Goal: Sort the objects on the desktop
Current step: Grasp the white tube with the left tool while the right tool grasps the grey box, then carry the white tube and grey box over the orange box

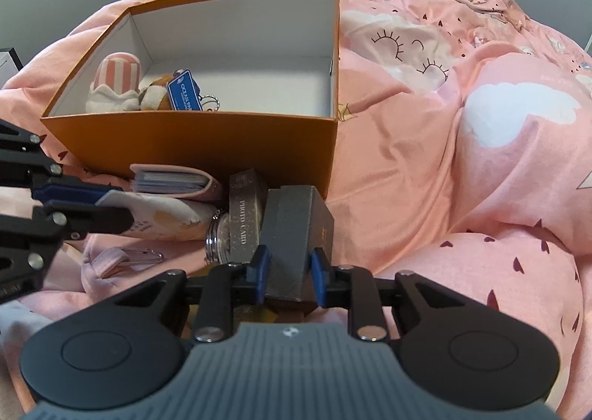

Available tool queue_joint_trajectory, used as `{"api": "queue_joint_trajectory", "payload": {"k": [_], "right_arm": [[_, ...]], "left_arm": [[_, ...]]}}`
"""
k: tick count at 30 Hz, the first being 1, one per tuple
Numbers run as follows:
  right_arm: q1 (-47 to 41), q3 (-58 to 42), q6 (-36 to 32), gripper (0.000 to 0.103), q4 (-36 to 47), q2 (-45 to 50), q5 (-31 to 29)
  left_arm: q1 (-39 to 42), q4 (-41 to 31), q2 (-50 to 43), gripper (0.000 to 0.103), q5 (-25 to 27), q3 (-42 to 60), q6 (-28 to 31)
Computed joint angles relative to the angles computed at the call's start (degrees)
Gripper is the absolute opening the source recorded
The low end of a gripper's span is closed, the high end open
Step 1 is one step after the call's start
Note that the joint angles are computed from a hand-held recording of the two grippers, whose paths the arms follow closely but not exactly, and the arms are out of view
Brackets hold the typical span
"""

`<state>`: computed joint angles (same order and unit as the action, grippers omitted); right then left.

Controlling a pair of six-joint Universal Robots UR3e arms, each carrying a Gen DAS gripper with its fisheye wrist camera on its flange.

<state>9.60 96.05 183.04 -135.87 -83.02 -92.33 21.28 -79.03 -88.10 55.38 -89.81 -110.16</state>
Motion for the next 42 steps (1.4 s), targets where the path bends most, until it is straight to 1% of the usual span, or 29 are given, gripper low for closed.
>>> {"api": "queue_joint_trajectory", "payload": {"k": [3, 5, 6, 12, 15, 18, 19, 20, 23, 24, 27, 29, 31, 32, 33, 34, 35, 39, 42], "right_arm": [[0.2, -0.9, 0.0, 0.028, 0.4, 1.0, -0.3], [0.1, -1.0, 0.2, 0.028, 0.1, 1.4, -0.4], [-0.1, -0.7, 0.3, 0.026, -0.1, 1.2, 0.0], [-0.9, 0.5, -0.4, 0.025, 0.2, -1.6, 1.8], [-2.5, 0.9, -1.0, 0.025, 1.1, -4.7, 4.6], [-4.1, 0.6, -1.4, 0.024, 2.0, -7.5, 7.4], [-4.6, 0.2, -1.6, 0.021, 2.2, -8.1, 8.2], [-5.2, -0.4, -1.6, 0.000, 2.4, -8.7, 9.4], [-7.4, -2.4, -1.2, 0.000, 2.4, -9.9, 13.8], [-7.5, -3.5, -1.5, 0.000, 2.5, -9.7, 14.2], [-6.2, -7.2, -2.9, 0.000, 3.2, -7.4, 13.1], [-5.0, -9.0, -3.5, 0.005, 4.4, -5.6, 11.6], [-3.2, -9.9, -4.2, 0.006, 5.5, -3.7, 8.3], [-2.1, -10.6, -4.5, 0.013, 6.9, -2.5, 6.2], [-1.6, -10.3, -5.0, 0.023, 7.4, -2.0, 5.5], [-1.3, -9.7, -5.2, 0.029, 7.6, -1.5, 5.3], [-1.4, -8.9, -5.7, 0.037, 7.9, -1.3, 5.6], [0.3, -7.0, -7.1, 0.050, 6.1, 0.4, 2.8], [0.9, -7.2, -7.6, 0.055, 4.6, 2.6, 1.8]], "left_arm": [[-0.1, -1.8, -0.9, 0.008, -0.2, 1.9, -1.6], [0.1, -3.5, -1.1, 0.007, -0.7, 3.2, -2.2], [0.3, -4.5, -1.3, 0.007, -1.2, 4.0, -2.3], [2.6, -15.4, -4.1, 0.005, -4.2, 13.5, -2.0], [4.0, -22.6, -6.3, 0.005, -5.9, 20.1, -1.8], [5.4, -28.2, -7.8, 0.004, -8.0, 25.5, -1.2], [5.9, -30.2, -8.4, 0.004, -8.7, 27.6, -1.0], [6.2, -31.6, -8.9, 0.004, -9.4, 29.4, -1.2], [7.3, -34.6, -10.6, 0.004, -11.8, 34.6, -2.2], [7.6, -35.2, -11.2, 0.004, -12.5, 36.1, -2.7], [8.1, -37.4, -13.4, 0.004, -13.7, 40.8, -3.9], [8.1, -35.6, -13.2, 0.004, -14.0, 40.3, -5.4], [8.0, -35.0, -13.5, 0.004, -14.1, 40.4, -6.4], [8.0, -34.2, -13.6, 0.004, -14.1, 40.2, -7.0], [8.0, -33.8, -13.7, 0.004, -14.1, 40.0, -7.4], [8.0, -33.6, -14.0, 0.004, -14.2, 40.2, -7.9], [8.0, -33.1, -14.3, 0.004, -14.3, 40.3, -8.6], [8.5, -32.4, -14.6, 0.004, -15.1, 41.0, -9.2], [8.4, -31.3, -15.2, 0.004, -15.5, 41.7, -10.3]]}}
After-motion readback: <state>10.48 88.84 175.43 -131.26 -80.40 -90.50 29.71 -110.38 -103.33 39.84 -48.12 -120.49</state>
